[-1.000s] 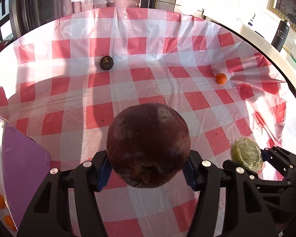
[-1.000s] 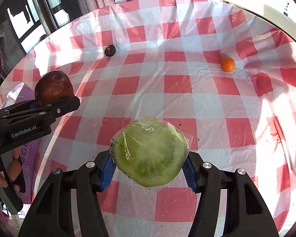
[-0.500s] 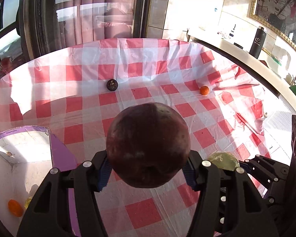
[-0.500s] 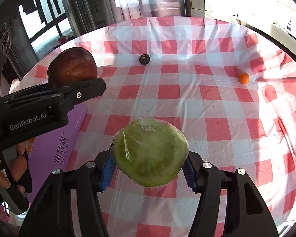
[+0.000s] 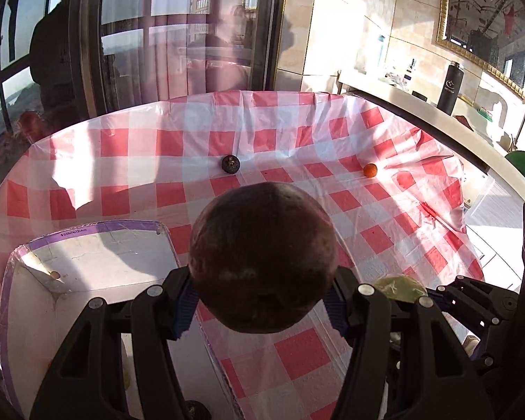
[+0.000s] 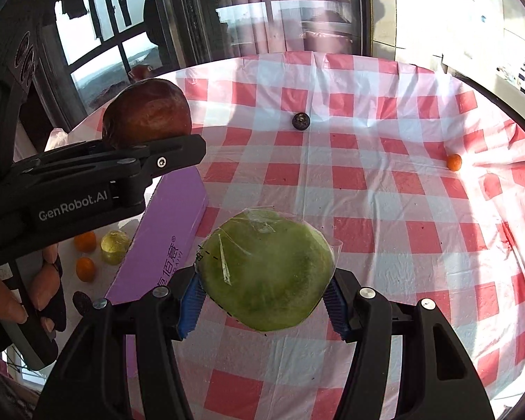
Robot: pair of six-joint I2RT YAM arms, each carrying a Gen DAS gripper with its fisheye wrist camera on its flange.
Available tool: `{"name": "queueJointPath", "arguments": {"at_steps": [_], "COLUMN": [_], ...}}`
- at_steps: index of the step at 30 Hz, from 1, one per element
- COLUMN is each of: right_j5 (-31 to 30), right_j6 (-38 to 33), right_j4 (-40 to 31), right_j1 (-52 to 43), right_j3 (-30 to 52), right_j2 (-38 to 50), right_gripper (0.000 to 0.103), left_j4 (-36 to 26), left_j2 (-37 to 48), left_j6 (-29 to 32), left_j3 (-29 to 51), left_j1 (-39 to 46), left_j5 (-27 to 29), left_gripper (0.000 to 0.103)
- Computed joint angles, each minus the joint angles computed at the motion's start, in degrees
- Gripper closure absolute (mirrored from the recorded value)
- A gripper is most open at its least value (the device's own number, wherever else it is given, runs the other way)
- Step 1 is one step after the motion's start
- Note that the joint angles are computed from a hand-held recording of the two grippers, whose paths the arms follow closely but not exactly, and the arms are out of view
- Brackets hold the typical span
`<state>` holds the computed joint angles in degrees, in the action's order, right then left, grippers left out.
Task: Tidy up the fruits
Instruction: 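Carry the red apple and the wrapped lime half over the white box, then open the left tool to drop the apple while the right tool drops the lime half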
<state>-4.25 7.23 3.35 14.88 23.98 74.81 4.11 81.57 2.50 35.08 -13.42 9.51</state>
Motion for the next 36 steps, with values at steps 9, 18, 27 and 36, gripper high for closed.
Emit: {"name": "queueJointPath", "arguments": {"at_steps": [9, 18, 27, 36], "right_j5": [4.16, 1.06, 0.49, 8.19], "right_j6": [1.41, -1.73, -5.26, -11.75], "right_j4": [-0.47, -2.20, -8.23, -13.77], "right_j1": [14.61, 23.89, 28.74, 32.83], "right_j3": [6.29, 14.64, 24.48, 28.90], "right_j2": [3.08, 13.82, 25.92, 30.90], "right_gripper": [0.045, 0.045, 0.045, 0.045], "left_j4": [-2.24, -3.49, -8.40, -13.71], "left_j2": [-5.96, -1.23, 9.80, 18.55], "left_j6": [7.13, 13.86, 14.93, 15.68], "left_j3": [-4.00, -4.66, 1.94, 7.34], "left_j1": [14.70, 29.79, 34.41, 31.43], "left_j5": [5.60, 6.04, 1.17, -4.01], "left_gripper": [0.043, 0.043, 0.043, 0.043]}}
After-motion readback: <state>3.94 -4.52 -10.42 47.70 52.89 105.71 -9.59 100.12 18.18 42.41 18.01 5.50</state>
